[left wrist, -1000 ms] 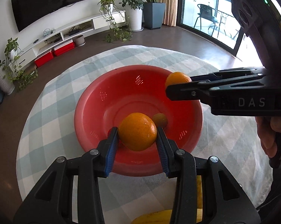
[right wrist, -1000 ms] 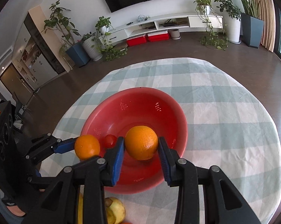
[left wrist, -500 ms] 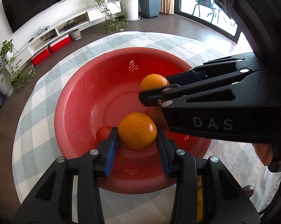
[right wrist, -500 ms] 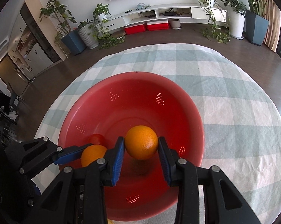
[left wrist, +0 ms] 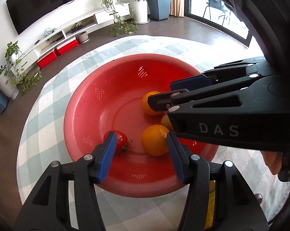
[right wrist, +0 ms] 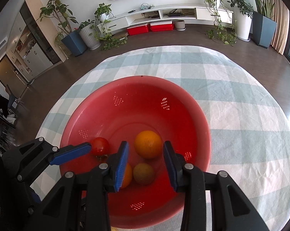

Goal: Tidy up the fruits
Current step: 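Withdraw both tools from the bowl toward the bananas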

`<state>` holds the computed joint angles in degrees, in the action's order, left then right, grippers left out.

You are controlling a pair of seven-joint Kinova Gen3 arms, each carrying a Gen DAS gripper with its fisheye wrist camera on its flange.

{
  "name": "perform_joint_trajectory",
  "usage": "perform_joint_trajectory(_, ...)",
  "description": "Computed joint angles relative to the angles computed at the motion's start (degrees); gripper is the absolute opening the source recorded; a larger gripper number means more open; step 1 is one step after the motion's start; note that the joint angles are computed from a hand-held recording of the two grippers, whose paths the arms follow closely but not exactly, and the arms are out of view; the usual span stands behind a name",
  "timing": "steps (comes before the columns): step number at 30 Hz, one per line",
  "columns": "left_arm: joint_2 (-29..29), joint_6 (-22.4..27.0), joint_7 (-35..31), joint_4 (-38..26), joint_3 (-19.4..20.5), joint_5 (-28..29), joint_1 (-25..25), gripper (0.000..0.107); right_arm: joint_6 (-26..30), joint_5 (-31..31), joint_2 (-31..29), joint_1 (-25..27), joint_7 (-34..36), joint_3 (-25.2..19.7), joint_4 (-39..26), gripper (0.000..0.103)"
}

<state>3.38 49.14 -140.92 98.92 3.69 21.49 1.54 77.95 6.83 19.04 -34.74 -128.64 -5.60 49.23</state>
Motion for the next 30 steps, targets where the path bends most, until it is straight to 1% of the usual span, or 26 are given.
perform_joint_trajectory(3, -1.2, 1.0, -0.6, 0.2, -0.6, 0.9, -0.6, 0.052, -0.6, 0.5, -1.6, -0.3, -0.9, 0.1, 1.2, 0.041)
perform_joint_trajectory(4, -1.9, 1.4, -1.4, 0.4, -0.9, 1.7, -1.0, 0.052, -0.9, 1.0, -2.4, -0.5, -1.3, 0.0, 1.8, 0.044)
perform_joint_trajectory(5, -2.7, 1.7, -2.0, 0.7, -1.4, 2.4, -1.4, 0.056, -1.2, 1.7, -3.3, -0.9, -1.8, -0.1, 2.5, 0.05)
perform_joint_trajectory(6, -3.8, 1.8, -2.7, 1.2, -2.0, 3.4, -1.8, 0.063, -1.7, 2.4, -4.5, -1.3, -2.5, -0.2, 3.5, 0.053)
perform_joint_trajectory(8, -6.2, 2.7, -5.4, 2.4, -4.1, 7.3, -3.1, 0.072, -3.8, 3.3, -7.5, -1.7, -4.4, -0.9, 6.7, 0.069)
perform_joint_trajectory(10, -8.5, 4.7, -7.4, 3.4, -6.5, 10.6, -4.3, 0.077, -5.8, 4.1, -10.7, -1.9, -6.9, -2.0, 10.1, 0.073)
perform_joint_trajectory(12, -11.3, 6.3, -9.2, 5.3, -9.1, 13.0, -5.4, 0.083, -7.4, 5.1, -13.8, -2.2, -8.9, -3.7, 13.5, 0.073)
perform_joint_trajectory(14, -14.3, 8.4, -11.4, 7.7, -12.3, 14.7, -6.5, 0.086, -8.2, 7.2, -16.7, -2.8, -11.4, -5.8, 16.4, 0.075)
perform_joint_trajectory(16, -17.2, 10.9, -13.6, 10.4, -16.0, 16.2, -7.6, 0.086, -9.0, 9.6, -19.3, -3.4, -14.1, -8.5, 19.5, 0.076)
perform_joint_trajectory(20, -21.1, 18.4, -18.0, 16.2, -25.5, 18.2, -11.4, 0.087, -8.6, 14.6, -23.1, -4.6, -20.8, -14.6, 24.5, 0.076)
perform_joint_trajectory(22, -21.9, 21.6, -18.6, 18.8, -28.5, 17.9, -13.9, 0.087, -8.3, 16.1, -24.1, -5.0, -23.9, -17.4, 26.4, 0.076)
perform_joint_trajectory(23, -22.4, 23.0, -19.9, 20.5, -30.3, 17.3, -15.2, 0.087, -7.8, 17.3, -24.3, -5.3, -25.3, -18.8, 27.1, 0.076)
perform_joint_trajectory(25, -23.7, 23.6, -21.7, 23.7, -31.8, 15.9, -17.6, 0.087, -6.1, 19.6, -23.8, -6.5, -27.6, -21.4, 27.3, 0.076)
perform_joint_trajectory(26, -24.1, 23.9, -22.8, 25.1, -32.5, 15.3, -18.4, 0.087, -5.3, 19.9, -23.2, -7.3, -27.6, -22.0, 27.0, 0.076)
perform_joint_trajectory(28, -23.9, 24.9, -25.3, 27.2, -34.4, 14.5, -19.9, 0.087, -3.9, 20.8, -21.9, -9.3, -26.9, -22.6, 26.0, 0.076)
perform_joint_trajectory(30, -23.7, 25.2, -26.0, 28.2, -34.4, 14.3, -21.4, 0.087, -1.8, 22.7, -20.2, -11.7, -26.0, -22.7, 24.0, 0.076)
